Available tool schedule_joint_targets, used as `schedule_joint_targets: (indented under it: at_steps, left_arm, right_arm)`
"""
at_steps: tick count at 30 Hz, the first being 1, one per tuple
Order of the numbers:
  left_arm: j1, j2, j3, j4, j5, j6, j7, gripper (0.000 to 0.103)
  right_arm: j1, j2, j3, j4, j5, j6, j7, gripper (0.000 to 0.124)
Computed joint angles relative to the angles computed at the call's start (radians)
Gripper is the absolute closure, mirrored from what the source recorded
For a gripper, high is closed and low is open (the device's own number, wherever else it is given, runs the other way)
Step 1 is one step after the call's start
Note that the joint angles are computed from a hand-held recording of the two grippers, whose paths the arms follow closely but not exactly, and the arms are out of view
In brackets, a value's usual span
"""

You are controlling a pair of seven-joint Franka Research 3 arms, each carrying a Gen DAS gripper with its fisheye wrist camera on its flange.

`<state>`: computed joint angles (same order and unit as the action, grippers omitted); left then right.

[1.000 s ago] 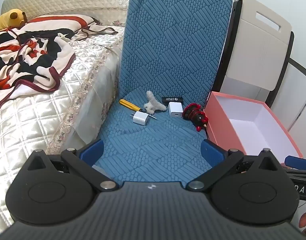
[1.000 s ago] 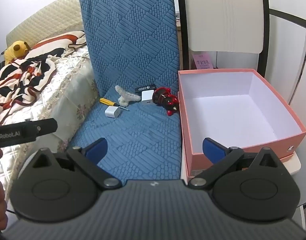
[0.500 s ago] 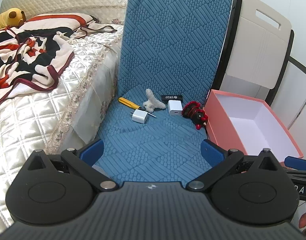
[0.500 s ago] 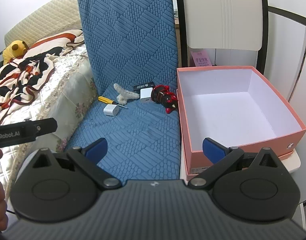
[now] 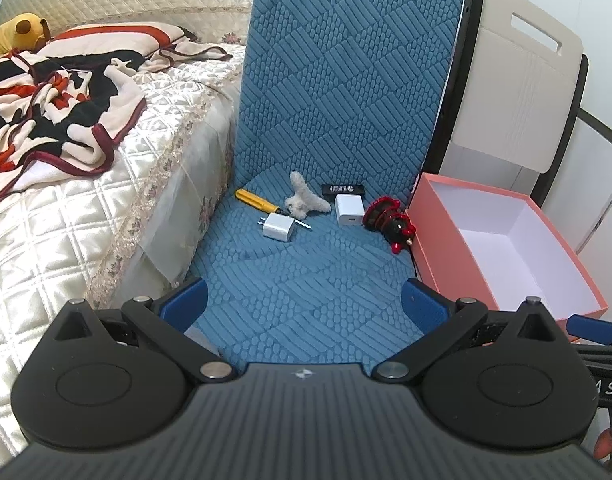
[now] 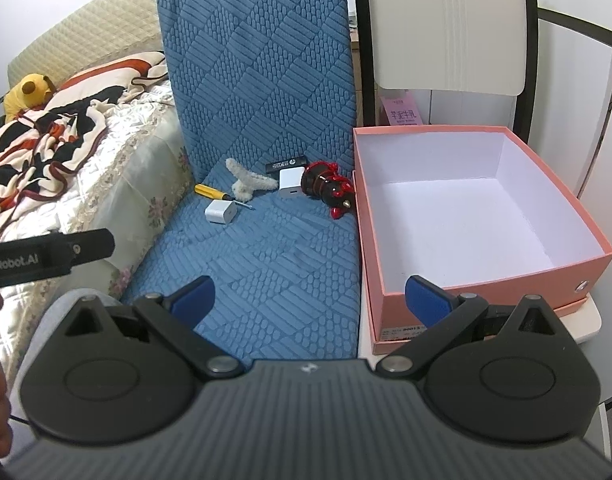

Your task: Organize rigid objects

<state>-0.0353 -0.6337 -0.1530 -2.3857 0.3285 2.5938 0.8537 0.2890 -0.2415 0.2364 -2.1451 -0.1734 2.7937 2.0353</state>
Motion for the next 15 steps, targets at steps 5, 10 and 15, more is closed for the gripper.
schedule_joint_targets:
  at_steps: [5,10,15]
  left_arm:
    - [-0.002,0.007,0.000,0.002,0.000,-0.007,-0.002,0.000]
    - [-0.005,0.009,0.002,0.000,-0.001,-0.008,0.001,0.000]
    - [-0.007,0.014,-0.001,0.002,0.000,-0.013,0.002,0.000]
  right_arm:
    - [-0.001,-0.007,0.000,-0.011,0.003,-0.003,0.005,0.021]
    - [-0.006,-0.012,0.004,-0.017,-0.004,-0.004,0.013,0.021]
    - [-0.003,-0.010,0.001,-0.020,0.003,-0.001,0.005,0.021]
